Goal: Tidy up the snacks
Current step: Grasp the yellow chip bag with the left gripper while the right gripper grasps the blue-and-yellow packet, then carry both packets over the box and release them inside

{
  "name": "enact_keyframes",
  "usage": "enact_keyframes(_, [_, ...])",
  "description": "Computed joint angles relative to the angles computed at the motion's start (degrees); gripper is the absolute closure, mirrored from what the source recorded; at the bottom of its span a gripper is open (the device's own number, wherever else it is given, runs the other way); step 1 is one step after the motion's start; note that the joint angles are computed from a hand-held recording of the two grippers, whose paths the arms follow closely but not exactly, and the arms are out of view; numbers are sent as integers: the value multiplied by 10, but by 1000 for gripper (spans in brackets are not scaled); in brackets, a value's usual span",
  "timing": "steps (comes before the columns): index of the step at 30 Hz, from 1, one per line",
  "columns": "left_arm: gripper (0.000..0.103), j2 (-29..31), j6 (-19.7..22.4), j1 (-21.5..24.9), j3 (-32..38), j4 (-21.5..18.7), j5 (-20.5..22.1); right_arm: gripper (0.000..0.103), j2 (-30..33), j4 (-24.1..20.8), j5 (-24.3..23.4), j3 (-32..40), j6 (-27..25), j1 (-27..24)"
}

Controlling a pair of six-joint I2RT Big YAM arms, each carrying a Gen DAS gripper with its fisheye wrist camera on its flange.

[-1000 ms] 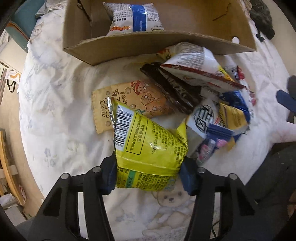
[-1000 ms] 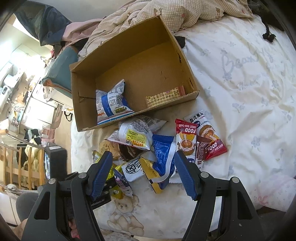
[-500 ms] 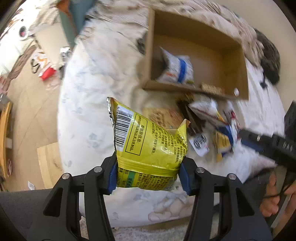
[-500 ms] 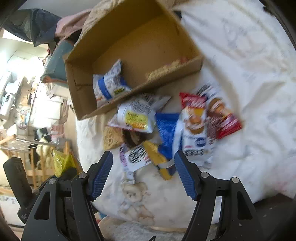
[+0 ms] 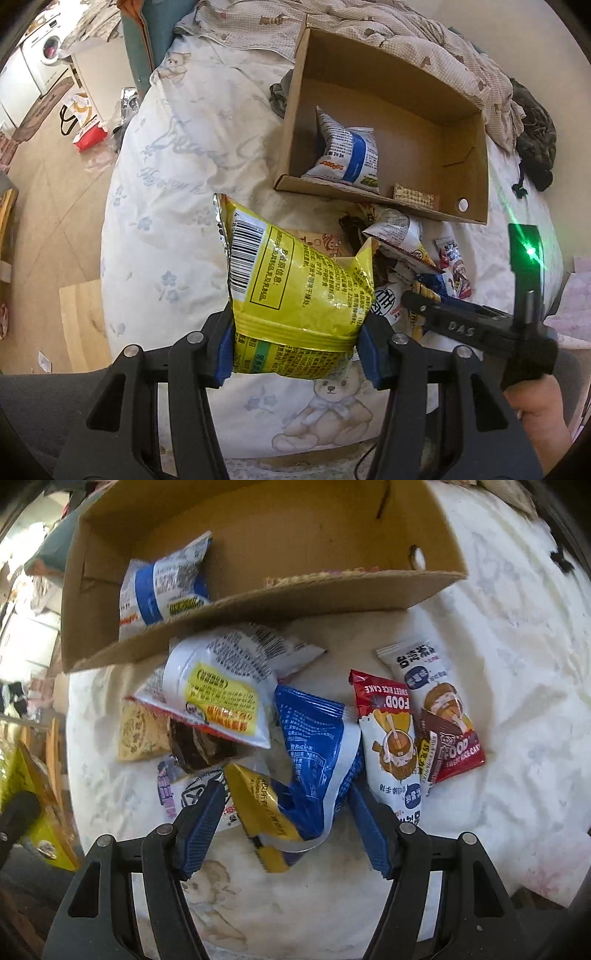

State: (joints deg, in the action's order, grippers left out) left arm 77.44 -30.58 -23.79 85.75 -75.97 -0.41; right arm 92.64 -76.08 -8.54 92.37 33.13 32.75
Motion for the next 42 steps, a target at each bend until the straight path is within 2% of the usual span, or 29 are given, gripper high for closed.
enact_keyframes(1, [53, 1, -1, 0, 1, 0, -1, 52, 2, -5, 6, 1, -4, 2])
enact_keyframes(3, [53, 2, -2, 1, 1, -1, -4, 61, -5, -1, 7, -8, -2, 1])
enact_keyframes(7, [53, 1, -6, 5, -2, -2, -5, 69, -33, 14, 6, -30, -6, -7])
enact_keyframes(11, [53, 3, -9, 3, -2, -3, -8, 70, -70, 31, -33, -61, 12, -21])
enact_keyframes(17, [53, 2, -7, -4, -5, -4, -22, 70, -130, 98, -137, -107, 32, -31])
enact_keyframes(18, [53, 2, -8, -4, -6, -5, -24, 70, -133, 104, -141, -109, 35, -28])
enact_keyframes(32, [53, -26, -14, 1, -16, 11, -80, 70, -164, 247, -156, -109, 60, 4])
enact_keyframes(37, [53, -26, 0, 2, 22, 20, -80, 70, -173, 267, -142, -96, 64, -13])
enact_keyframes(42, [53, 5, 20, 2, 84, 17, -74, 70, -166, 282, -133, -71, 70, -35])
